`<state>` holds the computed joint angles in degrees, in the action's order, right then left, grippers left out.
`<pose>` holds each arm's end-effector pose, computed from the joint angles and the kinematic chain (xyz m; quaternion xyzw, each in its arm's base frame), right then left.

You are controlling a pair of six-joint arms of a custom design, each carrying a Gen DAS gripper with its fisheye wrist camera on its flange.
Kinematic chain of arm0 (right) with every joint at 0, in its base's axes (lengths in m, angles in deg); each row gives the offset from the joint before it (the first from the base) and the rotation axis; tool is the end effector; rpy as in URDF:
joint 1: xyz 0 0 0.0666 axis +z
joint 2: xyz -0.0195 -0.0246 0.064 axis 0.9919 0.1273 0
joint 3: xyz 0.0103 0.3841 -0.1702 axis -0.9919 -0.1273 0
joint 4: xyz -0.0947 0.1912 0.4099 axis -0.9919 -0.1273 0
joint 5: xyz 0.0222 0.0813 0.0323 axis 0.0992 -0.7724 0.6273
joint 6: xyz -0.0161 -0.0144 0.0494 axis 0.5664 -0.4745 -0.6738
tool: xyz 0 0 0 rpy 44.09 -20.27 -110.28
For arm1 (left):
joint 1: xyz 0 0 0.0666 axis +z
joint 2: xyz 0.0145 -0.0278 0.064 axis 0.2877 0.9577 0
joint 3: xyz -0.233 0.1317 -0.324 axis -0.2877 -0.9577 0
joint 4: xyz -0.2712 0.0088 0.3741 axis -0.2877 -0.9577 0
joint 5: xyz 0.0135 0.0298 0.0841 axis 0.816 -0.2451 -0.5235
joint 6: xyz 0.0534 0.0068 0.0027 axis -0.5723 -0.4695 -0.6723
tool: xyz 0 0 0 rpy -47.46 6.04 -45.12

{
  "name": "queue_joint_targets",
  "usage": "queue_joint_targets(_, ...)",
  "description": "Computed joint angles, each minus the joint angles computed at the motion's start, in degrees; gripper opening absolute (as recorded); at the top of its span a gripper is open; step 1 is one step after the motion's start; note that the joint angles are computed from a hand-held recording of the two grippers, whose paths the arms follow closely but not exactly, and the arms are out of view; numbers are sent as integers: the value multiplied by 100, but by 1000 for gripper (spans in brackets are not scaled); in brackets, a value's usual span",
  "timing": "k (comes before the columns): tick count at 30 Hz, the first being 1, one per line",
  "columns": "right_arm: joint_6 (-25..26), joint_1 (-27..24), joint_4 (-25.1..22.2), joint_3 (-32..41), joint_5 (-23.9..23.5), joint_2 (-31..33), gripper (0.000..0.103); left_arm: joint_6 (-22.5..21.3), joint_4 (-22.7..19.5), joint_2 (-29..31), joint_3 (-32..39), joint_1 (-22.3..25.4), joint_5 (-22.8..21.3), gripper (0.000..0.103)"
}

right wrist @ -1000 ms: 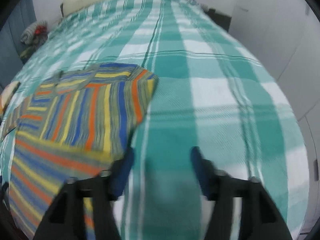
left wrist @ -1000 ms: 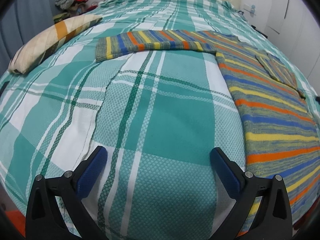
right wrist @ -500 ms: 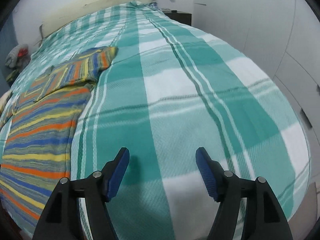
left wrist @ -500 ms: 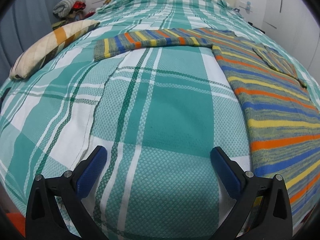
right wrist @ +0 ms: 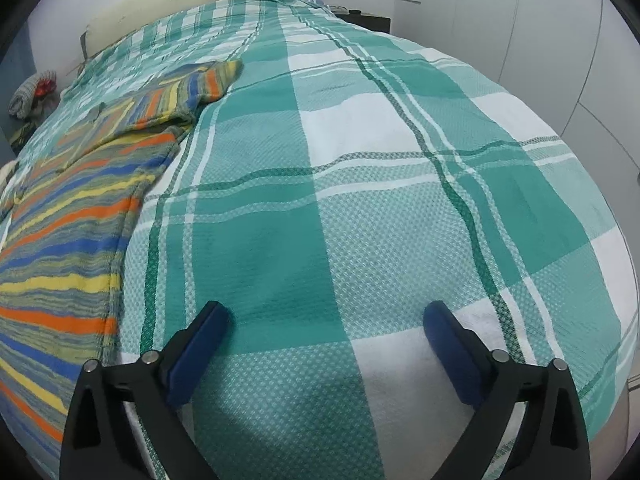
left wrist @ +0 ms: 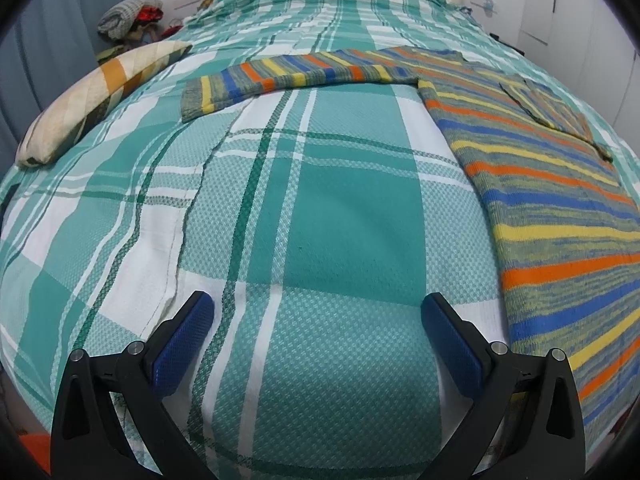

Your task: Fold small clothes

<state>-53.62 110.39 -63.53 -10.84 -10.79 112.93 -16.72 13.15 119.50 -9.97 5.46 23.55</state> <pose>0.4679 0.2318 0.3946 0.0106 0.9497 -0.0298 0.3115 0.3757 -0.0663 0.3901 -0.1080 0.9480 0.0414 0.2967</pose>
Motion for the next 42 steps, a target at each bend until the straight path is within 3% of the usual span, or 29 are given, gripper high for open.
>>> queue_joint_targets(42, 69, 1, 16, 37, 34, 68, 103, -16, -72, 70, 33, -13, -26, 103)
